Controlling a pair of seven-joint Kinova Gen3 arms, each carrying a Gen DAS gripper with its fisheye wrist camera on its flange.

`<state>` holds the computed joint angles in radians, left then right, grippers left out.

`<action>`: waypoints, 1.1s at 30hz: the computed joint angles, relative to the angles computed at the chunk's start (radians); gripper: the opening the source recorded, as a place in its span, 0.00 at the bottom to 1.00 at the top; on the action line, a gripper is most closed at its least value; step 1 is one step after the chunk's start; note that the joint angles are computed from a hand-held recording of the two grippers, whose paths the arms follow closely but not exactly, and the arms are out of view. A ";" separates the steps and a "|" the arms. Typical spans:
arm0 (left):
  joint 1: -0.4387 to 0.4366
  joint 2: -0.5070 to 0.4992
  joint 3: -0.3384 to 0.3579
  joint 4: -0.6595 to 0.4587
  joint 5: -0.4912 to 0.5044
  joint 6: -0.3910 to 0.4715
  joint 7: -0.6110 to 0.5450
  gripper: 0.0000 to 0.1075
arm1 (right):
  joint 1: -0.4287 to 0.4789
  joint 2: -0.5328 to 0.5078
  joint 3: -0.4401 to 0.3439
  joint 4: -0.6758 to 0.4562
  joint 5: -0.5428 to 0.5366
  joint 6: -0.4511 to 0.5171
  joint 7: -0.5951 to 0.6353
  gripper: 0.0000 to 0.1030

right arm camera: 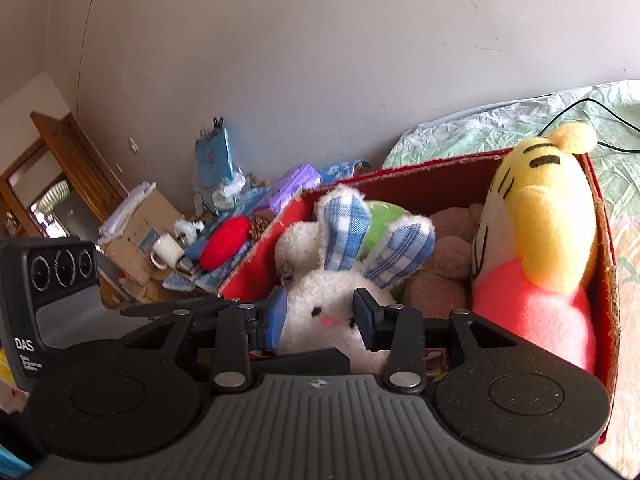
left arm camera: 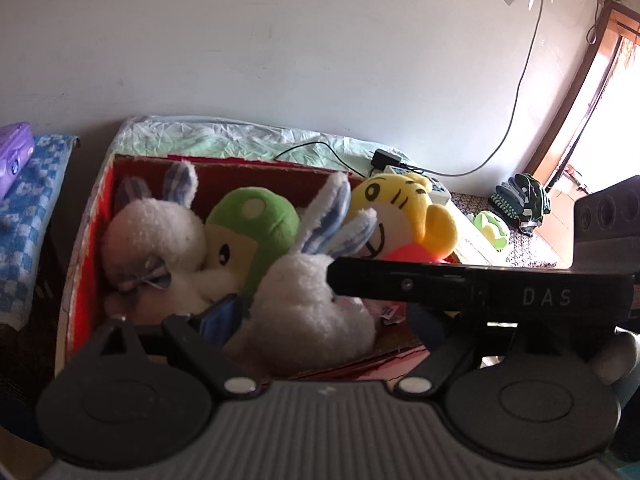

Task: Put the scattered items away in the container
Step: 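Lower the white rabbit into the red box beside the tiger, then open the right gripper and release the rabbit in the box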

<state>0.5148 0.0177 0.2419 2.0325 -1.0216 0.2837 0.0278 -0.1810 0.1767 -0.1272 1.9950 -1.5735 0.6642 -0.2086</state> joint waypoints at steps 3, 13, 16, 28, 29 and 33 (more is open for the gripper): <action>0.009 0.004 0.009 -0.036 0.073 0.091 -0.043 0.82 | -0.012 -0.032 -0.010 0.019 -0.024 -0.077 -0.030 0.39; 0.066 0.046 0.000 -0.170 0.199 0.330 -0.112 0.82 | -0.073 -0.092 -0.013 0.015 0.128 -0.249 -0.300 0.31; 0.080 0.071 0.010 -0.209 0.203 0.401 -0.116 0.82 | -0.110 -0.109 -0.016 0.013 0.246 -0.323 -0.399 0.31; 0.136 0.112 -0.032 -0.258 0.262 0.467 -0.095 0.91 | -0.074 -0.122 -0.070 0.027 0.267 -0.375 -0.494 0.30; 0.138 0.114 -0.032 -0.260 0.269 0.464 -0.097 0.91 | -0.076 -0.124 -0.065 0.029 0.262 -0.374 -0.495 0.29; 0.139 0.127 -0.038 -0.269 0.305 0.453 -0.125 0.91 | -0.085 -0.123 -0.055 0.034 0.254 -0.371 -0.504 0.21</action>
<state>0.6543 0.1451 0.2042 1.7639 -0.7168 0.7369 -0.0969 -0.2659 0.0539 -0.1819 2.0286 -1.3199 0.2932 -0.7124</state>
